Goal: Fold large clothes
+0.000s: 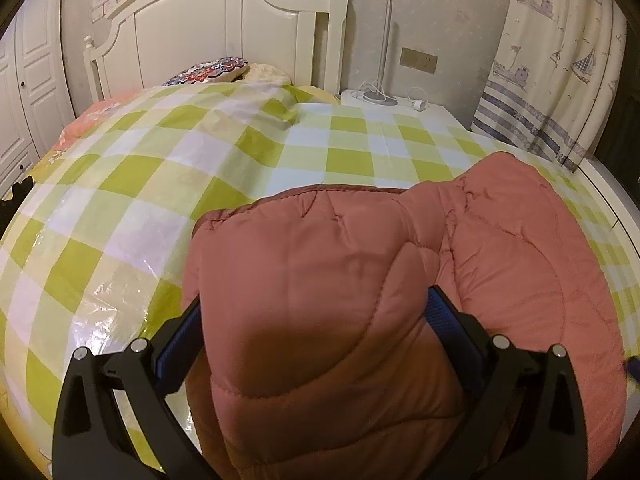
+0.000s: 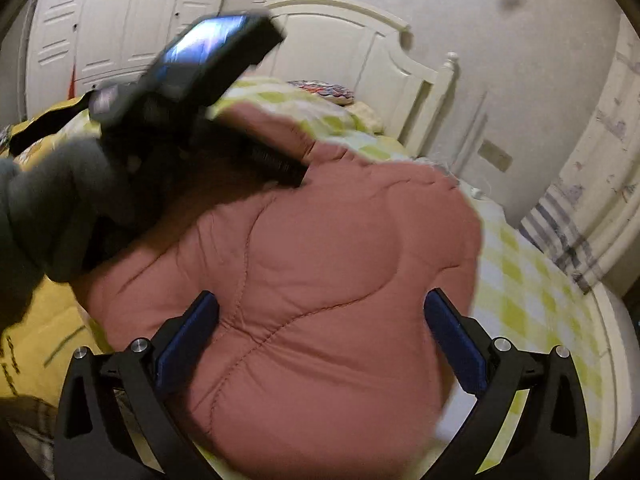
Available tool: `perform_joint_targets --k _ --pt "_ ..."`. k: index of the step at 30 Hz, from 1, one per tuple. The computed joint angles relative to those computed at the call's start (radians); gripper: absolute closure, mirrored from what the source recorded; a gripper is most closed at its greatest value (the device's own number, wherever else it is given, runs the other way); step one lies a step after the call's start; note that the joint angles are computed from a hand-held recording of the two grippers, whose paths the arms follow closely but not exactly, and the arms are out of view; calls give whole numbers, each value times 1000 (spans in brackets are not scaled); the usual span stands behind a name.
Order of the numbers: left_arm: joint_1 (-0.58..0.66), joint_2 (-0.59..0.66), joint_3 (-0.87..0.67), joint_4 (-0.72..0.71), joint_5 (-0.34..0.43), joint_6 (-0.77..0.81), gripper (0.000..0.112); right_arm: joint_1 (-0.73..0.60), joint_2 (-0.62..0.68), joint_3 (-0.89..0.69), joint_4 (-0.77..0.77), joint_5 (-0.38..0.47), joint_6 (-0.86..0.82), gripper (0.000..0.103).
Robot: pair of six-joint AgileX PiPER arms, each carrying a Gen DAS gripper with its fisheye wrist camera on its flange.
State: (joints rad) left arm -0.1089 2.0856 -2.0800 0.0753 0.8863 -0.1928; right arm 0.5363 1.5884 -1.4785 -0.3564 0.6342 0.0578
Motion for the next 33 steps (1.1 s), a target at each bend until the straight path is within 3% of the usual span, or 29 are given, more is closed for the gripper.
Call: perform_joint_targets --k 3,6,8,10,12,15,17,19,22,24,28,30,33 --pt "3 -9 14 -11 -8 2 11 12 -89 92 28 -119 -59 4" --pt "4 -21 34 -16 -21 7 11 39 -17 115 -66 -73 -43 4" --pt "8 -33 47 -29 -24 18 11 18 -22 128 -6 -108 -90 4" --pt "46 -90 135 -136 -77 76 11 -24 -18 51 185 -20 -260 4" --pt "109 -168 250 -313 -117 172 11 -108 -30 8 385 8 -393 4" --pt "208 -277 432 -606 -148 404 11 -297 -31 -44 685 93 -457 4" --pt "266 -308 506 -758 -105 525 11 -444 26 -108 884 217 -455 4" --pt "324 -295 539 -908 -14 616 11 -571 118 -155 1084 366 -460 4" --pt "383 -230 556 -1095 127 707 11 -636 234 -190 1257 515 -491 4" --pt "382 -199 553 -1133 158 712 11 -648 291 -195 1354 576 -522 4" --pt "348 -157 488 -1134 181 728 12 -613 265 -154 1341 545 -573 6" --pt "335 -139 459 -1156 191 741 34 -615 214 -92 1368 492 -647 23" --pt "291 -111 373 -1140 182 707 51 -622 118 -23 1345 366 -706 30"
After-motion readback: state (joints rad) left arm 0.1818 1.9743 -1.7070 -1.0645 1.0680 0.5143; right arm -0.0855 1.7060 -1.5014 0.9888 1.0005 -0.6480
